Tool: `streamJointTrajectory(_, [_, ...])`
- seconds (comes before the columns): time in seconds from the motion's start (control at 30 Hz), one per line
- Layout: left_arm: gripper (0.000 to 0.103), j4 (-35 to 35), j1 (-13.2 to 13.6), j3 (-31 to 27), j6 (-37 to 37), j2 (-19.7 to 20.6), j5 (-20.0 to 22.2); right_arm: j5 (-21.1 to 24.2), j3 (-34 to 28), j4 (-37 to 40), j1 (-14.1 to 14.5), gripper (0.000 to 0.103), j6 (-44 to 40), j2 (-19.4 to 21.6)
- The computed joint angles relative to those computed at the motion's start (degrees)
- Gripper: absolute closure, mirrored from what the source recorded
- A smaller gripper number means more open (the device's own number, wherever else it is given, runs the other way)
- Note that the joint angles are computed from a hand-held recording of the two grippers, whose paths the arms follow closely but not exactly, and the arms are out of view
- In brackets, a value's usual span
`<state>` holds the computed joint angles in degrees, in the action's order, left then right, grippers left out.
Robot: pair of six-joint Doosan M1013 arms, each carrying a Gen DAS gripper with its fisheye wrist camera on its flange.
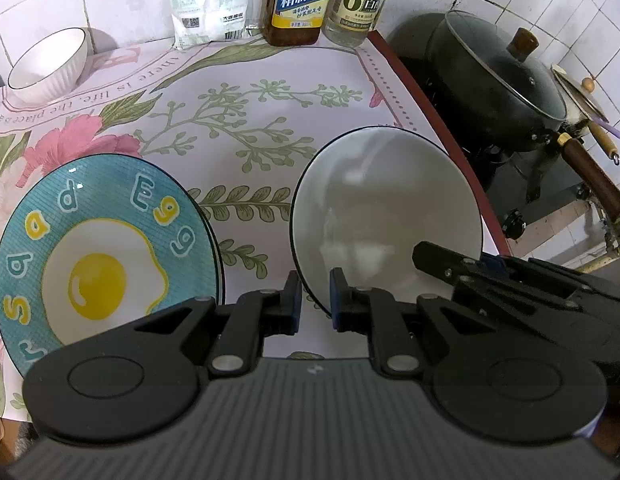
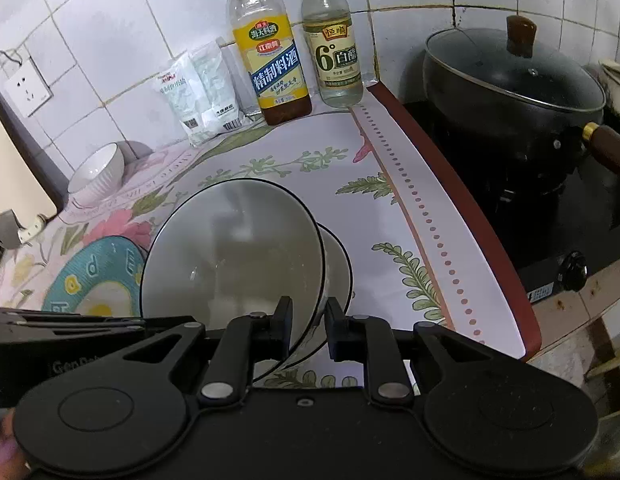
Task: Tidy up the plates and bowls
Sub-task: 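Lower the second bowl into the first bowl and open the left gripper, then withdraw the left gripper from the stacked bowls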
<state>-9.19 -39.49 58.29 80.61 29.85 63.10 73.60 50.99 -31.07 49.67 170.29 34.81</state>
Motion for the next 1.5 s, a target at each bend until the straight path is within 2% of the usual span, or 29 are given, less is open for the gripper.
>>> streamJointTrajectory(0.37, [0.089,-1.5,0.3,-1.1,-1.2,1.0,1.1,2.9,-1.7,-2.1,0.1,0.074,-4.8,1.3])
streamJointTrajectory(0.53, [0.087,-2.3,0.5,-0.8,-2.1,0.9,0.3,0.7,-0.5,-1.2,-0.3,0.065,-4.2,0.5])
streamJointTrajectory(0.63, [0.083,-4.2,1.0,-0.3,-2.7,0.7,-0.5,1.3,-1.0,-1.6,-0.2,0.057,-4.8,0.8])
streamJointTrajectory(0.83, [0.083,-6.7,1.5,0.4,-2.1,0.1,-1.5,1.5,-1.3,-4.0,0.3,0.056,-5.2,0.8])
streamJointTrajectory(0.93, [0.083,-7.5,1.7,0.6,-1.1,-0.4,-1.3,1.5,-1.2,-4.0,0.5,0.056,-4.8,0.5])
streamJointTrajectory(1.03, [0.083,-7.9,2.0,1.2,0.5,-1.2,-0.8,3.9,-2.9,-3.3,1.0,0.056,-6.1,0.8])
streamJointTrajectory(1.3, [0.083,-9.0,3.5,4.5,3.1,-4.5,-1.2,4.2,-5.0,-5.1,3.0,0.053,-9.4,0.5])
streamJointTrajectory(1.5, [0.082,-7.0,4.7,7.1,3.9,-7.4,-3.2,1.5,-5.8,-6.1,3.8,0.050,-9.4,0.0])
